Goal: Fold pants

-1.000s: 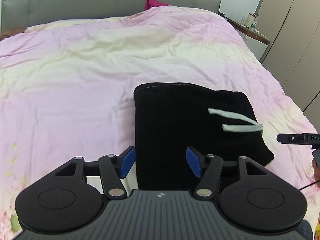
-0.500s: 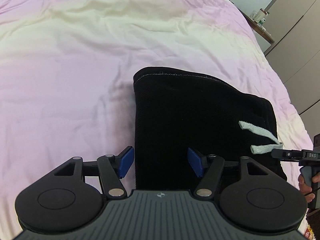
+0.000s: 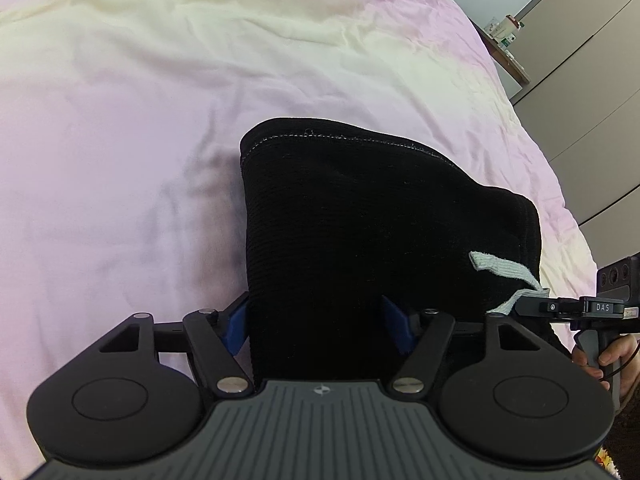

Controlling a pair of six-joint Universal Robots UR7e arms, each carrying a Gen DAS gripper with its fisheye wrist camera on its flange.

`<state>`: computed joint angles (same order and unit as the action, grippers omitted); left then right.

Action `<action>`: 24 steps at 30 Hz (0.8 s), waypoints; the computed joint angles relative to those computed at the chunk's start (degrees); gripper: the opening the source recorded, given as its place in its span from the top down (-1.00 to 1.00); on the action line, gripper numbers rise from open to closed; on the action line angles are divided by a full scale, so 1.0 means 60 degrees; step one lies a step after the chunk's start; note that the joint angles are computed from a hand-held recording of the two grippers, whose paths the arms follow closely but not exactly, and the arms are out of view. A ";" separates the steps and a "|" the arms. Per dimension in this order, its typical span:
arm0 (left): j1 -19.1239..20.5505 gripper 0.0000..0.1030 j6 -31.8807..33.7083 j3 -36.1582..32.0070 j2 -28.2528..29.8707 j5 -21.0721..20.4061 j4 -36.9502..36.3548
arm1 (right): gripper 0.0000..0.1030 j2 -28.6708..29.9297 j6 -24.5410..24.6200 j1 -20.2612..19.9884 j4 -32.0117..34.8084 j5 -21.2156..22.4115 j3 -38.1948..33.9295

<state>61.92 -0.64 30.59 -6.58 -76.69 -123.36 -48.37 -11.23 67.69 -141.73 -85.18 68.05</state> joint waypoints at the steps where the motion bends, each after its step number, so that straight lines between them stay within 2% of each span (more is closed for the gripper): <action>1: -0.0023 -0.39 0.0042 0.0024 -0.0010 0.0061 -0.0017 | -0.35 -0.0008 0.0027 0.0018 0.0003 -0.0030 0.0002; 10: -0.0473 0.04 0.0195 0.0857 -0.0488 0.0829 -0.0438 | 0.00 -0.0323 0.0102 0.0476 -0.0661 -0.0809 0.0509; 13: -0.0653 0.09 0.0203 0.1582 -0.0986 0.0858 -0.0803 | 0.07 -0.0609 0.0121 0.0652 -0.0855 -0.0797 0.0821; 20: -0.1027 0.09 -0.0093 0.3707 -0.2690 0.0924 -0.1701 | 0.10 -0.1593 -0.0092 0.1316 -0.1395 -0.0767 0.1947; 24: -0.1270 0.09 -0.0222 0.4691 -0.3869 0.1343 -0.1730 | 0.10 -0.1968 -0.0094 0.1849 -0.1537 -0.0628 0.2373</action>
